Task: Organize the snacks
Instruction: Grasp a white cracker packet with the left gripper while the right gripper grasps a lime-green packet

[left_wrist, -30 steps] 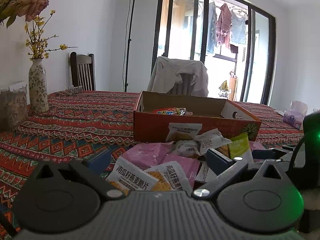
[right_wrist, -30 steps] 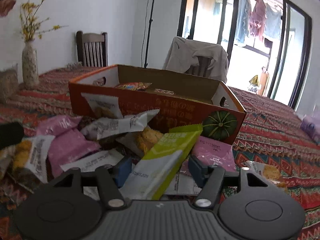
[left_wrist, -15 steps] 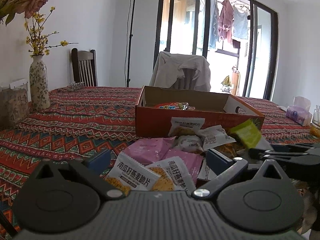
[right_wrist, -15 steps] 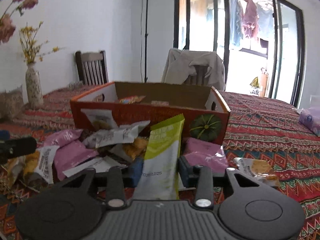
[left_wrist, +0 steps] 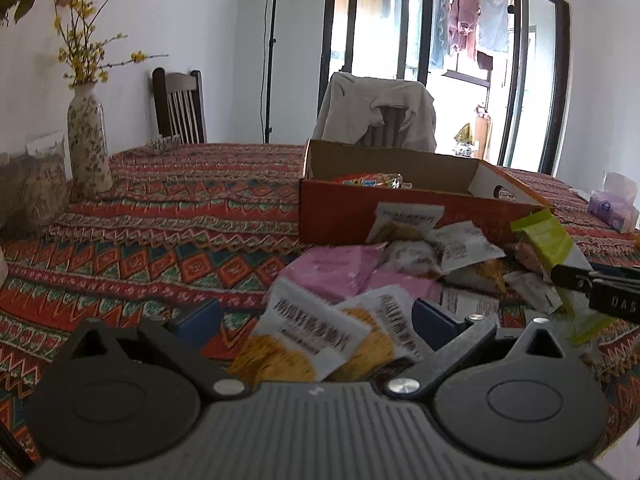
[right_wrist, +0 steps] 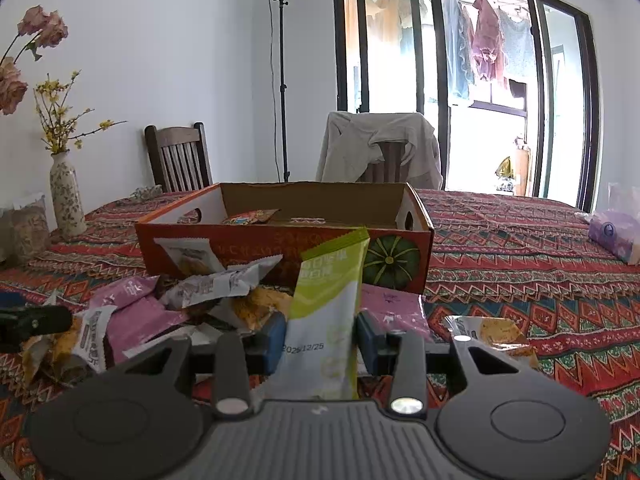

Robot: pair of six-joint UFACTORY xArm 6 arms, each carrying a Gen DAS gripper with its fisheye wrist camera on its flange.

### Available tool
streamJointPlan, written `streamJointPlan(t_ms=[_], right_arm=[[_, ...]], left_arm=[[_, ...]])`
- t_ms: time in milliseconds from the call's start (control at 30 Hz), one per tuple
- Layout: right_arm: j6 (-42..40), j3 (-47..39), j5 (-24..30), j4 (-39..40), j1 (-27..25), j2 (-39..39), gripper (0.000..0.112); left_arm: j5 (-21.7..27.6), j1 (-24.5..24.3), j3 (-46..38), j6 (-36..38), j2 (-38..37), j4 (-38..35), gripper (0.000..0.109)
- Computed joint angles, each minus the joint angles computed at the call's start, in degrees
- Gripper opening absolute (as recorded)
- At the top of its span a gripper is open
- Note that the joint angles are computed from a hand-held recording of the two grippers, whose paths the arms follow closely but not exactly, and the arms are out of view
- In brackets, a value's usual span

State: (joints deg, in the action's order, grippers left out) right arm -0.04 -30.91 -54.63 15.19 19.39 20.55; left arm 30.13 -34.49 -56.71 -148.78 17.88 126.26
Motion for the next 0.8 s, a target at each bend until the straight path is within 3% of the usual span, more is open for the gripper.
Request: streamJointPlan(t_ms=[267,367,433,500,567,800], right_arm=[[0.86,0.06,-0.54,-0.8,-0.12,0.39,0.038],[1.05,0.14,-0.78,-0.98,-0.18,0.52,0.038],[1.11,0.18,-0.77,-0.97,-0.22,0.56,0.038],[1.1,0.29,-0.84,-0.96,-0.22,0.55,0.038],[1.06,0.3,-0.89,-0.97,-0.22,0.58,0.038],[1.49,0.25,-0.95,-1.24,-0.54,0.92,0.038]], left_arm=[[-2.3,2.42,2.35,-6.34,-1.14,7.6,0.103],[-4.35,3.58,1.79,-13.14,-0.26,13.7,0.102],[-5.55,4.03,1.12,-16.96,0.53,17.24,0.081],[-7.07,4.43,0.34,-24.15,1.12,23.88,0.066],[-6.0,4.07,1.23,-26.26,0.52,25.71,0.052],[-2.98,3.27,4.17,-23.26,-2.04,21.54,0.047]])
